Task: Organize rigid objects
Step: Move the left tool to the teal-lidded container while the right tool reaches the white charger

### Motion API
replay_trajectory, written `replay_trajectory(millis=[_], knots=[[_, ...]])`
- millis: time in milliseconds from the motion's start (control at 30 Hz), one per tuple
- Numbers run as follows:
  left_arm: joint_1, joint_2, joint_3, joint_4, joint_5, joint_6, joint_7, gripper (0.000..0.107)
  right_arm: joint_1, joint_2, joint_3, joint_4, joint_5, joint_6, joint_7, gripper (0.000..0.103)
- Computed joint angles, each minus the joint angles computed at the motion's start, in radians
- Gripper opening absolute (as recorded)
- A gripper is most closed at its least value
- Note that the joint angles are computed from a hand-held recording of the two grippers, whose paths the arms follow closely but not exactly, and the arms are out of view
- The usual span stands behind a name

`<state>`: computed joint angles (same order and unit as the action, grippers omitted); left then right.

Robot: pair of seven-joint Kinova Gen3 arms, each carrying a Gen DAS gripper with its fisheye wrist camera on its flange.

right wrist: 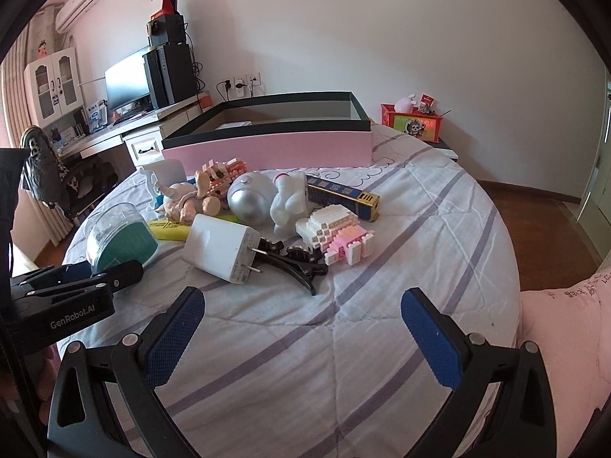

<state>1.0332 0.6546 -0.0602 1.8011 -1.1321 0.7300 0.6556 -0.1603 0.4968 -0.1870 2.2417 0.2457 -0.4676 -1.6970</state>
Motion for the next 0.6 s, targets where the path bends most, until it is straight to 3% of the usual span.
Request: replay_trajectory(millis=[100,300,400,467,533,600], knots=[[0.023,-0.018,-0.018,0.055,-0.059,-0.032,0.079,0.027,-0.006,0.000,-0.016,-0.006,0.005,0.003,-0.011,0.103],[0.018,-0.037,-0.005,0.131,-0.222,-0.067,0.244,0.027,-0.029,0.021,-0.051,-0.057,0.031,0.043,-0.049,0.099],[-0.007,-0.041,0.022,0.141,-0.264,-0.056,0.261,0.040,-0.024,0.047,-0.085,-0.120,0.045,0.120,-0.078,0.092],[-0.024,-0.041,0.042,0.140,-0.285,-0.041,0.256,0.061,0.007,0.071,-0.133,-0.163,0.073,0.176,-0.107,0.088],[-0.041,-0.038,0.060,0.135,-0.301,-0.017,0.247,0.072,0.007,0.084,-0.145,-0.198,0.066,0.229,-0.106,0.083],[-0.065,-0.035,0.079,0.126,-0.307,-0.002,0.233,0.074,0.038,0.099,-0.187,-0.238,0.078,0.294,-0.117,0.074]])
